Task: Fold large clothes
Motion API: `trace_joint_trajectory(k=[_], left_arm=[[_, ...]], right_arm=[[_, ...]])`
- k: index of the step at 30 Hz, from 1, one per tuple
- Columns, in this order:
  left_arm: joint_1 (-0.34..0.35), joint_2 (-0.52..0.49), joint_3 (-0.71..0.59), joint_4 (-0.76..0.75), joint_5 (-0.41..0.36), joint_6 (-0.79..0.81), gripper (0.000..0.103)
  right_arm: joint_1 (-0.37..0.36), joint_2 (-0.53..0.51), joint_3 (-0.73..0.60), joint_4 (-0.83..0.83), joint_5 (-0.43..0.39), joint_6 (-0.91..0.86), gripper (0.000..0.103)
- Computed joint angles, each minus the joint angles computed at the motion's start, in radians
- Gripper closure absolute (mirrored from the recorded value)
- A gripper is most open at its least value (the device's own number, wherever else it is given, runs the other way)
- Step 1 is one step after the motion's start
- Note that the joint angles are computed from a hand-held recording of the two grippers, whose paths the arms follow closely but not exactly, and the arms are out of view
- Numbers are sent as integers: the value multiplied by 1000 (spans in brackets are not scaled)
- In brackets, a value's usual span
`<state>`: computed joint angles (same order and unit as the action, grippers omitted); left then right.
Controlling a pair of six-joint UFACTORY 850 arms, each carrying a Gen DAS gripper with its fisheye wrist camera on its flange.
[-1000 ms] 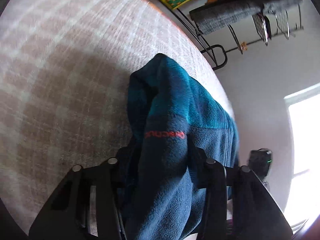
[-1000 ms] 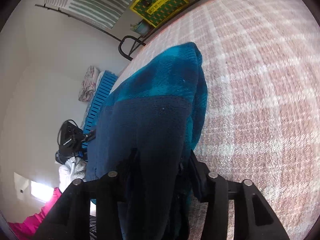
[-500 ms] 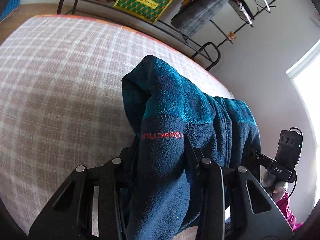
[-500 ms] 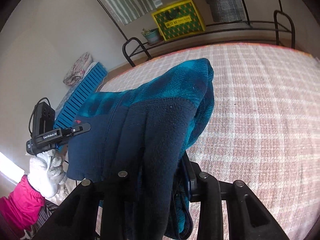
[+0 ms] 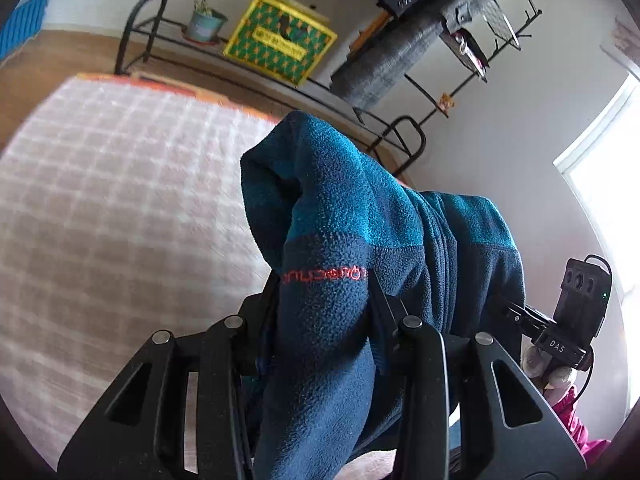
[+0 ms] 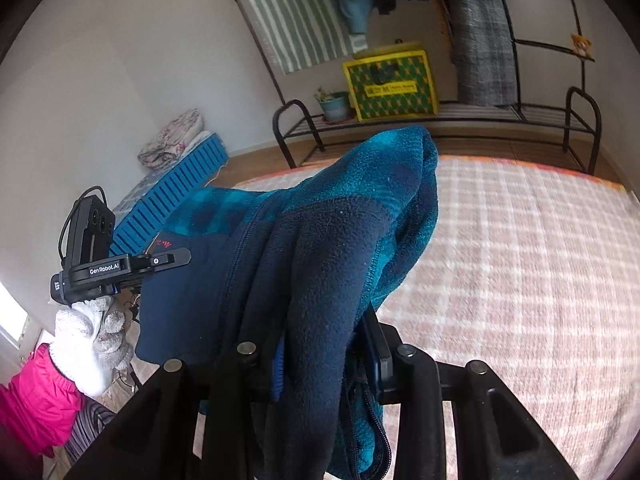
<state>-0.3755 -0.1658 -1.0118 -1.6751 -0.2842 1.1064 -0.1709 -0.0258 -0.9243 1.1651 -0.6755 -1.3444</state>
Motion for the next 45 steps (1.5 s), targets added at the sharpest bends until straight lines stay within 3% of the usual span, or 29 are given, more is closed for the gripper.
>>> trace_joint_trajectory(k=[5, 12, 19, 28, 35, 40, 42, 45], left_arm=[[99, 32, -2, 141, -4, -99, 66], [263, -8, -58, 174, -50, -87, 66], [381, -165, -219, 193, -66, -61, 66], [466, -431, -508, 278, -113, -170, 66], [475, -616, -711, 505, -103, -422, 66], [457, -720, -800, 1015, -12, -883, 66], [456, -730, -808, 1114, -1, -1000, 55], [445, -731, -813, 1254, 5, -1126, 54]], right_arm=[[105, -57, -72, 5, 27, 19, 72], [240, -205, -234, 36, 56, 39, 72], [341, -438, -499, 42, 83, 83, 72], [407, -751, -881, -15, 92, 255, 72], [433, -952, -1116, -94, 63, 407, 72], [411, -1045, -1193, -138, 47, 534, 73], [389, -1095, -1249, -182, -6, 618, 72], [382, -1112, -1269, -212, -20, 635, 62]])
